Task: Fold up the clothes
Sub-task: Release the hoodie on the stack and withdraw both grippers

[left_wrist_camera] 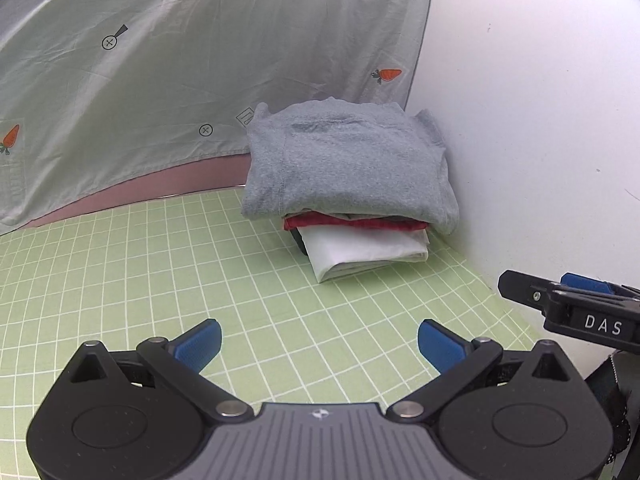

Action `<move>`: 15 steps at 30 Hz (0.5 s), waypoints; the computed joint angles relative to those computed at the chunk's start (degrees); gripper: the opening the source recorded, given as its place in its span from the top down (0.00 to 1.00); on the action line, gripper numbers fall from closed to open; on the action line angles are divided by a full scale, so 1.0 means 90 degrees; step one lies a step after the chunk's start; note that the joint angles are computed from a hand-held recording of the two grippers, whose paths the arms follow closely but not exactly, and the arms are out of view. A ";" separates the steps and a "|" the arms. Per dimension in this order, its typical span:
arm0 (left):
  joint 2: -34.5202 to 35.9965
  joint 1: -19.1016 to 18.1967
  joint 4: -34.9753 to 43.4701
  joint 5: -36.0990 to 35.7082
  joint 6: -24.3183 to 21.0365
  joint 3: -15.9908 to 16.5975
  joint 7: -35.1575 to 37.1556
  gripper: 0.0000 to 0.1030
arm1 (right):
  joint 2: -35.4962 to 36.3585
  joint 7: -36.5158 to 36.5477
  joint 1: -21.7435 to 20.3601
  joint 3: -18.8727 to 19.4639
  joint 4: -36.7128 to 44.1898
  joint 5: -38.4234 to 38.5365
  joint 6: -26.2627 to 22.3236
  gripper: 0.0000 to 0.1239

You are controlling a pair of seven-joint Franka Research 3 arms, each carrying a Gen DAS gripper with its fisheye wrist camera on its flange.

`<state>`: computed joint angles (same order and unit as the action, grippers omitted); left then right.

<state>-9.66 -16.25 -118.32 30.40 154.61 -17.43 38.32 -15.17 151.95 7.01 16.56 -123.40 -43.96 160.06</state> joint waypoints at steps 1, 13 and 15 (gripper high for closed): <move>-0.0080 -0.0014 -0.0055 0.0015 -0.0022 -0.0011 0.0013 0.00 | -0.0116 0.0013 0.0038 0.0017 -0.0105 0.0039 -0.0075 0.21; -0.0672 0.0007 -0.0530 0.0049 -0.0008 -0.0145 -0.0042 0.00 | -0.0843 0.0006 -0.0081 0.0399 -0.0712 0.0561 -0.0459 0.21; -0.0703 0.0009 -0.0554 0.0024 0.0012 -0.0148 -0.0030 0.00 | -0.0879 0.0000 -0.0126 0.0450 -0.0725 0.0596 -0.0485 0.21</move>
<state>-15.99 -16.17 -123.30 30.61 154.72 -18.76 38.05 -23.08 151.96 5.88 20.61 -129.92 -38.60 155.69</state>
